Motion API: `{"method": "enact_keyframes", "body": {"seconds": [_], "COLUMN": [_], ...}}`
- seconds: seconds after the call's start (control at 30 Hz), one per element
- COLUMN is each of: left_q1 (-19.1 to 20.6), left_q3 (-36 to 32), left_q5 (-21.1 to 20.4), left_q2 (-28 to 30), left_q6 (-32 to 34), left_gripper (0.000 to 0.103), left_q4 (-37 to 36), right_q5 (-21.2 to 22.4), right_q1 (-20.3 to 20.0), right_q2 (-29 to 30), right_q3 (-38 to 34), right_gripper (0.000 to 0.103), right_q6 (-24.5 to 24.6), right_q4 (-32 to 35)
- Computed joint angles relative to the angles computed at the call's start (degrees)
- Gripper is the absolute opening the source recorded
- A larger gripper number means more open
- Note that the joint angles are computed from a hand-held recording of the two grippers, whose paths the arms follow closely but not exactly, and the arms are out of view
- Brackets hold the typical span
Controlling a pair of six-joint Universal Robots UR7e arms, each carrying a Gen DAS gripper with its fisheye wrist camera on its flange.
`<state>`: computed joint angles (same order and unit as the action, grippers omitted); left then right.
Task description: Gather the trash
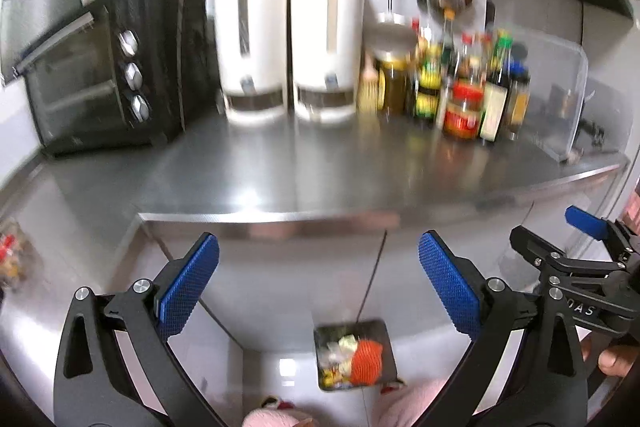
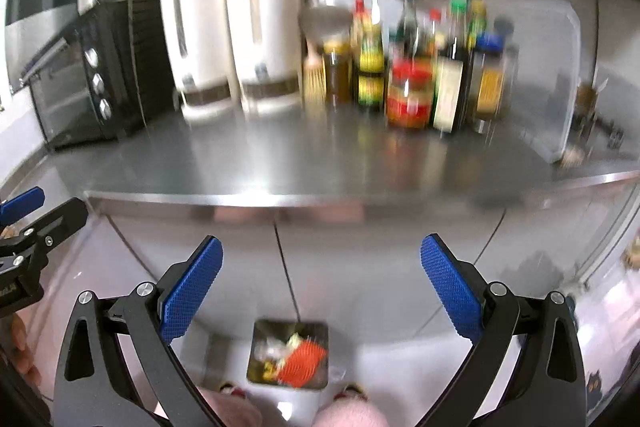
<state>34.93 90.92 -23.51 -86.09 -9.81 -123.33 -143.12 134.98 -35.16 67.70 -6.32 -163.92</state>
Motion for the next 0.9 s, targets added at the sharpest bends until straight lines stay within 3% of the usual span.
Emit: {"method": "enact_keyframes", "body": {"seconds": [0.13,0.23,0.4,0.6,0.73,0.9], "left_q1": [-3.5,-6.2,-10.1,-14.6,-16.7,-18.8], "left_q3": [0.1,0.7,2.1,4.8,6.3,6.7], "left_q5": [3.8,6.9,10.1,12.9,15.7,16.2], "left_q2": [-0.7,-1.1,-2.7,-6.1,-6.7,-10.3], "left_q6": [7.1,15.4,22.7,22.9,25.3,11.9], "left_gripper": [0.095,0.095,0.095,0.095,0.095,0.095], "left_q4": [-7.1,-17.5,-26.5,-24.8,-28.1,-13.0], "right_q5": [-2.1,-3.9,-3.2,-5.0,-7.0,-8.1], "right_q1": [3.3,5.4,7.8,10.4,11.5,12.8], "right_q2": [1.8,3.3,2.4,1.5,1.3,0.8], "right_q3": [-4.9,-8.0,-6.9,-5.4,-5.1,-4.7], "right_gripper": [0.1,0.1,0.1,0.1,0.1,0.1], "right_q6": [-6.0,-10.3,-11.4,-12.8,-13.9,-14.0], "right_q4": [-5.5,-9.3,-12.9,-14.8,-16.5,-17.3]}}
